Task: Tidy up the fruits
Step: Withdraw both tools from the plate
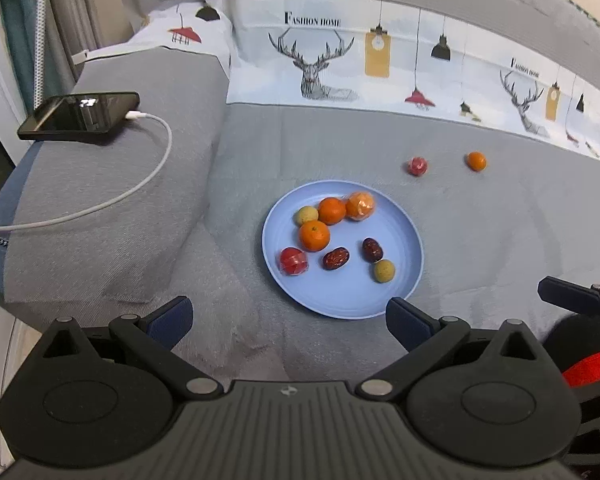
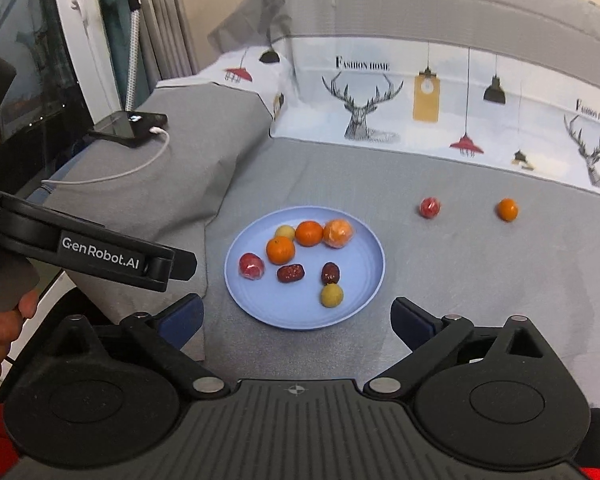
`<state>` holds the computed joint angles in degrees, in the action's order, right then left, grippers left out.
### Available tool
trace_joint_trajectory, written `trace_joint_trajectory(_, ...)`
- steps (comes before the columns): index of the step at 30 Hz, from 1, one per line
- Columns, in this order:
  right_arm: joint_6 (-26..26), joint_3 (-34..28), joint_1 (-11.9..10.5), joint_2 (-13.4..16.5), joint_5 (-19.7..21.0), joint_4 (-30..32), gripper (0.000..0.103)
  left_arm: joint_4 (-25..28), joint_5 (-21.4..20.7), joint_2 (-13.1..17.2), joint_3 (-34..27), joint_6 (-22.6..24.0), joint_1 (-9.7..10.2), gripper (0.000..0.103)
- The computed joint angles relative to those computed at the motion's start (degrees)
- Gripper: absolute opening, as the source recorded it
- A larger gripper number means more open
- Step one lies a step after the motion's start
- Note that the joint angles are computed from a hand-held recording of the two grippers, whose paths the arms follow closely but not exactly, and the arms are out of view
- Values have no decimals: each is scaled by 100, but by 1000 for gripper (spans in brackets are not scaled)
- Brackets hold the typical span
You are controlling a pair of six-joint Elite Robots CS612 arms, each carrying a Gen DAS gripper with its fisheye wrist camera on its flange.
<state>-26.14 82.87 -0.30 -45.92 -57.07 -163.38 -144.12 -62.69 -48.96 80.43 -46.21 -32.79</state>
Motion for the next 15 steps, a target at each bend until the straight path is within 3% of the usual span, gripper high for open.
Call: trace_joint_trajectory(15,59,274,-80,-138,149,-554,100,-151,276,-124,103,-9,-113,103)
